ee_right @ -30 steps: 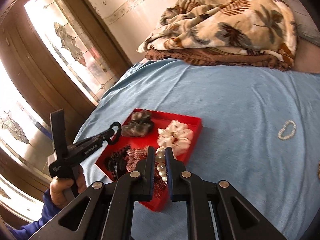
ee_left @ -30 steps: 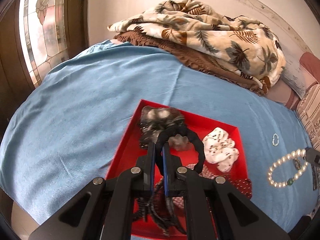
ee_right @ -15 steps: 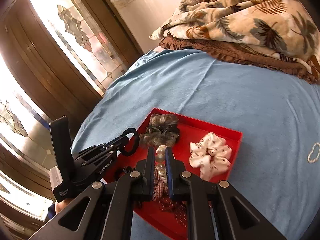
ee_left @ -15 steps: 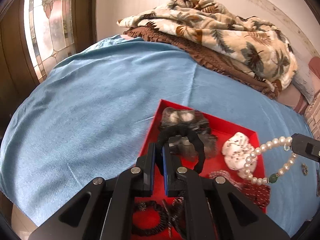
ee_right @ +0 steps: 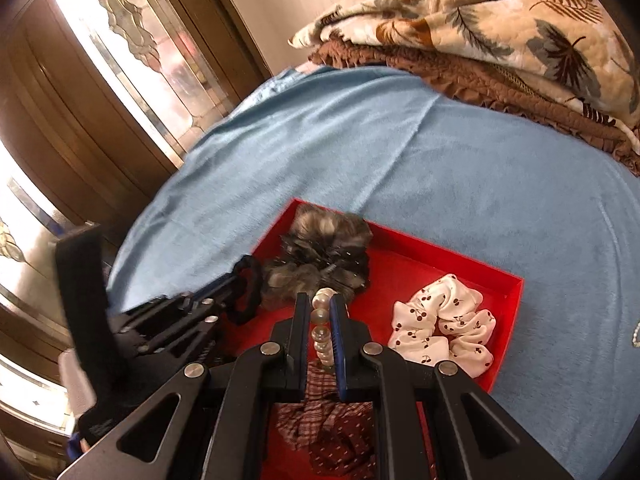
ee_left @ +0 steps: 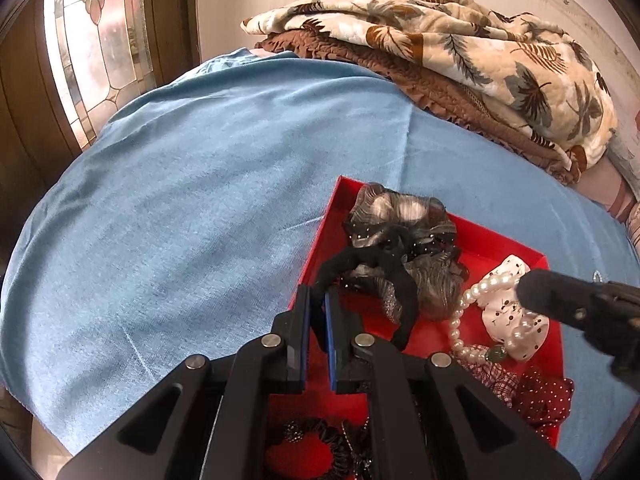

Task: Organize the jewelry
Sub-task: 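Carry the hair tie with the left tool while the right carries the pearl bracelet to the tray, then lower both items into the red tray and open both tools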

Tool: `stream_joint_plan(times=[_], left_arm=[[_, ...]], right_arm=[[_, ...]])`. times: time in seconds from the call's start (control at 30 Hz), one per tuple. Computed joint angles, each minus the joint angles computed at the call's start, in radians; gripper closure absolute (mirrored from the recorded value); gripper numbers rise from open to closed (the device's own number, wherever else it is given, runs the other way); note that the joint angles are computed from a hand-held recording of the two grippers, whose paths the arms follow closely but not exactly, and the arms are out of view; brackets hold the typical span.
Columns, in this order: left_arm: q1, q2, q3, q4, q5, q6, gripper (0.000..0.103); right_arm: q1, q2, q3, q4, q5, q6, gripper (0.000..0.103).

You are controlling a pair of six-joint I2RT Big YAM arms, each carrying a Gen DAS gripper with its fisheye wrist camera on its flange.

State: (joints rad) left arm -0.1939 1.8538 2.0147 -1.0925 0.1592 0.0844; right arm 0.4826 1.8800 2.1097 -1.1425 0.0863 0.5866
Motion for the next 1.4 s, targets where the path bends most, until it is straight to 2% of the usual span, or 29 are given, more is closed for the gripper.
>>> stream_joint_plan(times=[0.3, 0.43, 0.53, 0.67, 0.77, 0.83, 0.97, 1.07, 1.2, 1.4], left_arm=[[0.010, -0.002, -0.003, 0.013, 0.044, -0.027, 0.095], [0.014, -0.008, -0.006, 0.016, 0.079, -0.037, 0.079], [0.010, -0.034, -0.040, 0.061, 0.070, -0.037, 0.063], [0.005, -0.058, -0.070, 0.106, 0.076, -0.027, 0.056], [-0.004, -0.071, -0.090, 0.132, 0.042, -0.014, 0.051], [-0.013, -0.085, -0.111, 0.161, -0.006, 0.000, 0.048], [-0.026, -0.109, -0.151, 0.215, -0.087, 0.029, 0.044], [-0.027, -0.113, -0.157, 0.217, -0.088, 0.035, 0.044], [-0.028, -0.118, -0.164, 0.217, -0.099, 0.039, 0.043], [-0.032, -0.131, -0.185, 0.215, -0.112, 0.047, 0.043]], right_arm=[[-0.012, 0.002, -0.042, -0.049, 0.057, 0.001, 0.091], [-0.021, -0.008, -0.074, -0.043, 0.042, 0.018, 0.091], [-0.023, -0.010, -0.090, -0.033, 0.026, 0.034, 0.091], [-0.019, -0.002, -0.086, -0.034, 0.028, 0.031, 0.091], [-0.019, -0.012, -0.093, -0.020, 0.030, 0.034, 0.077], [-0.015, -0.027, -0.100, -0.011, 0.048, 0.038, 0.056], [-0.005, -0.050, -0.107, -0.010, 0.081, 0.019, 0.053], [0.002, -0.082, -0.133, -0.004, 0.104, 0.017, 0.052], [0.001, -0.146, -0.212, 0.023, 0.123, 0.039, 0.044], [-0.006, -0.262, -0.359, 0.032, 0.181, 0.059, 0.043]])
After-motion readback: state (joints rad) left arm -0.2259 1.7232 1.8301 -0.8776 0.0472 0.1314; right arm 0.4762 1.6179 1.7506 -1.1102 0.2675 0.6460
